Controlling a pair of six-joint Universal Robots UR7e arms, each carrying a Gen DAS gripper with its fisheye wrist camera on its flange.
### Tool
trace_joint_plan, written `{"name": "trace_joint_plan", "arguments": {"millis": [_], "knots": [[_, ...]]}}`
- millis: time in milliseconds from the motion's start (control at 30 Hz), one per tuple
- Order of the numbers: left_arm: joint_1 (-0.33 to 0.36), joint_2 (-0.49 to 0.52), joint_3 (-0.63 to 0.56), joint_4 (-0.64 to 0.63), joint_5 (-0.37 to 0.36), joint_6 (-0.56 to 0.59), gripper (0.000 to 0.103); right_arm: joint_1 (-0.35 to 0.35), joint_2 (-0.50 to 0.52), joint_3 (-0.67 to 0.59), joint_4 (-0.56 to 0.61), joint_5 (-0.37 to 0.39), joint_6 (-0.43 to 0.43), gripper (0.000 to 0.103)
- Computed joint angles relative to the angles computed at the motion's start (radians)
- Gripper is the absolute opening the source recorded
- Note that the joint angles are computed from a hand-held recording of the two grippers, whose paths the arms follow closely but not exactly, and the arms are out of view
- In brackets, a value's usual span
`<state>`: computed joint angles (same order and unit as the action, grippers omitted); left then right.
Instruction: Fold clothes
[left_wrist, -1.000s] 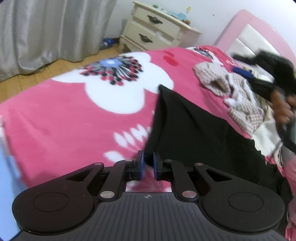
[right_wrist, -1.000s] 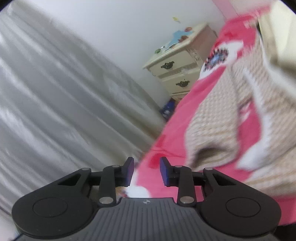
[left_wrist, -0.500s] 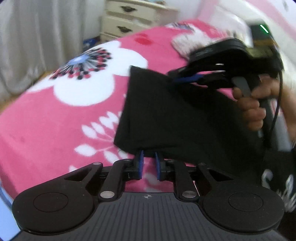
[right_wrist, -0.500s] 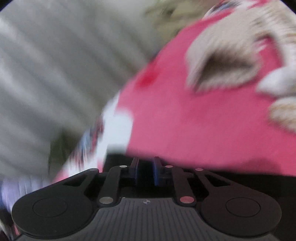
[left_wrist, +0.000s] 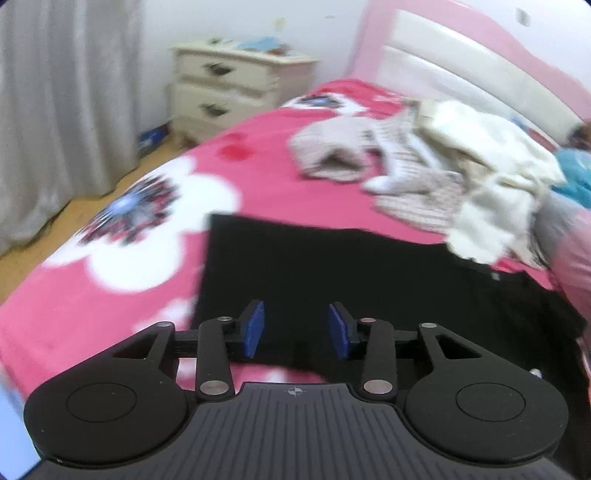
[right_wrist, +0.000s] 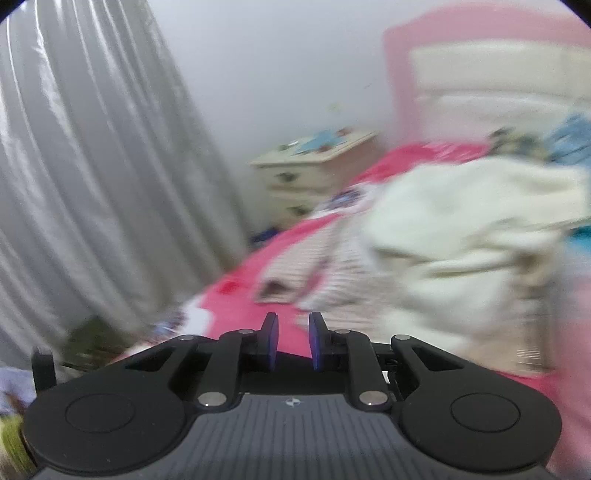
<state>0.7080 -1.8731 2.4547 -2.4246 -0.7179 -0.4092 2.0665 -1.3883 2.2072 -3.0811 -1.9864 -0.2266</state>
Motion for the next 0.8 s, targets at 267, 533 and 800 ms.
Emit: {"name": "trace_joint_plan", "arguments": {"millis": [267,533,800], "knots": [[0.008,0.260,0.008,-0.262,-0.168,0.116,0.044,-0.008,-0.156,0.255,0.009,-0.417,0.115,0.023],[-0.028,0.399,0.024,-0.356,-0.224,0.117,0.044,-0.245,-0.101,0.366,-0.258,-0.320,0.217,0.043],[-0.068,0.413,0.049,-0.379,-0.271,0.128,0.044,-0.348,0.115,0.347,-0.660,-0.232,0.229,0.038]]}}
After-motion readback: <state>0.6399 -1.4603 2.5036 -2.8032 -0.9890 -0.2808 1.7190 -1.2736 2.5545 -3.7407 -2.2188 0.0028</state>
